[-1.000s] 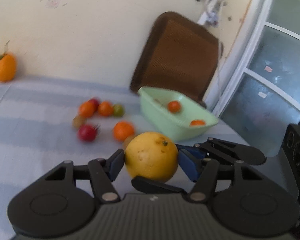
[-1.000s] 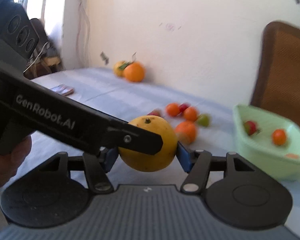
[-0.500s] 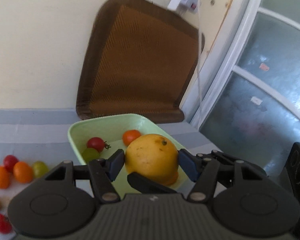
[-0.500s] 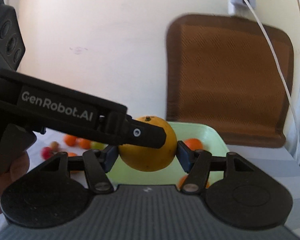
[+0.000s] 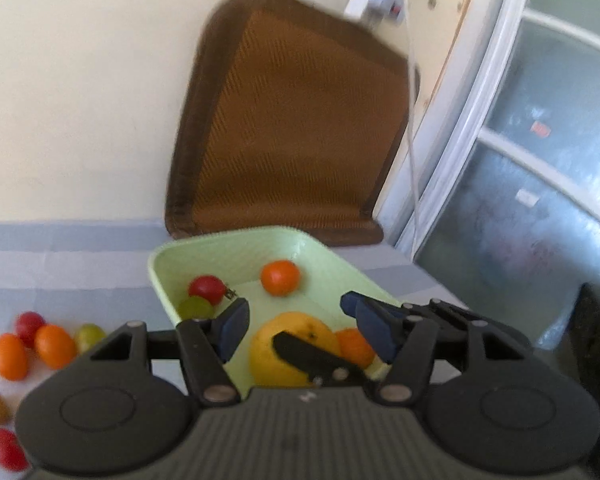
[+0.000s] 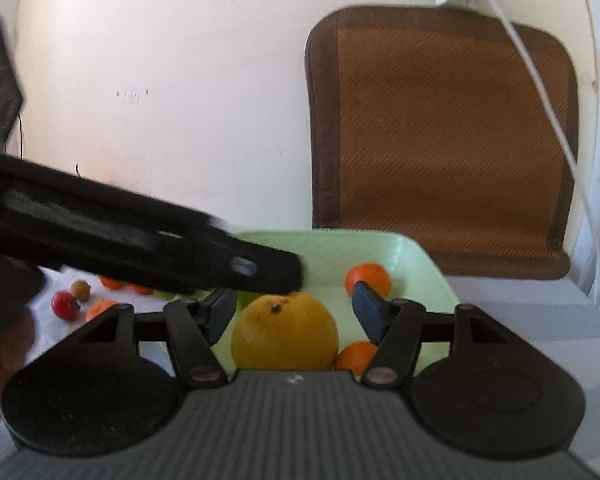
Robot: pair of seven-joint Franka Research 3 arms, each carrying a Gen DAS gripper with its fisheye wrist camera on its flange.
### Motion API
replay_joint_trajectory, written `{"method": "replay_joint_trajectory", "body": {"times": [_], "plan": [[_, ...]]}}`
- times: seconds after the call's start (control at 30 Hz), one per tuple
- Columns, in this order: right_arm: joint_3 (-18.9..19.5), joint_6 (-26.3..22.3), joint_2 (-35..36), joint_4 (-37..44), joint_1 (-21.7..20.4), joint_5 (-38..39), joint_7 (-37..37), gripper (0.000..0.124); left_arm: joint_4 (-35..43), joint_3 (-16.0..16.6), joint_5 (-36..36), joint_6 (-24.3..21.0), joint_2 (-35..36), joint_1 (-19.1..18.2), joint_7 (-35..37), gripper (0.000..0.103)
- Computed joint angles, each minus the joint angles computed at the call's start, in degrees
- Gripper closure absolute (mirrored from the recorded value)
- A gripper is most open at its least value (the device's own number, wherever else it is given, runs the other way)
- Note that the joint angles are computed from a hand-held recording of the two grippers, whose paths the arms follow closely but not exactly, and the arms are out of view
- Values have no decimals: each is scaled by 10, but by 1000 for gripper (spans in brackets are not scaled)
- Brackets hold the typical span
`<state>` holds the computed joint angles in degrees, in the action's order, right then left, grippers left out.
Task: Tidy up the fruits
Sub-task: 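Grasp a red tomato with the left tool while the right tool grasps a brown kiwi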
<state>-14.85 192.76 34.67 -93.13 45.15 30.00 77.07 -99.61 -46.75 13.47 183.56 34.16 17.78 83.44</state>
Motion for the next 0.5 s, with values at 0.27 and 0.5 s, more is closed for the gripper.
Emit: {"method": "replay_joint_trajectory", "body": {"times": [0.27, 0.5], "plan": [[141, 133, -34, -47, -96, -24, 8, 60, -242, -142, 66, 167, -128, 248, -91, 42], [256, 147, -57, -92, -161, -112, 38, 61, -369, -49, 1, 209, -261, 230, -137, 42]]}}
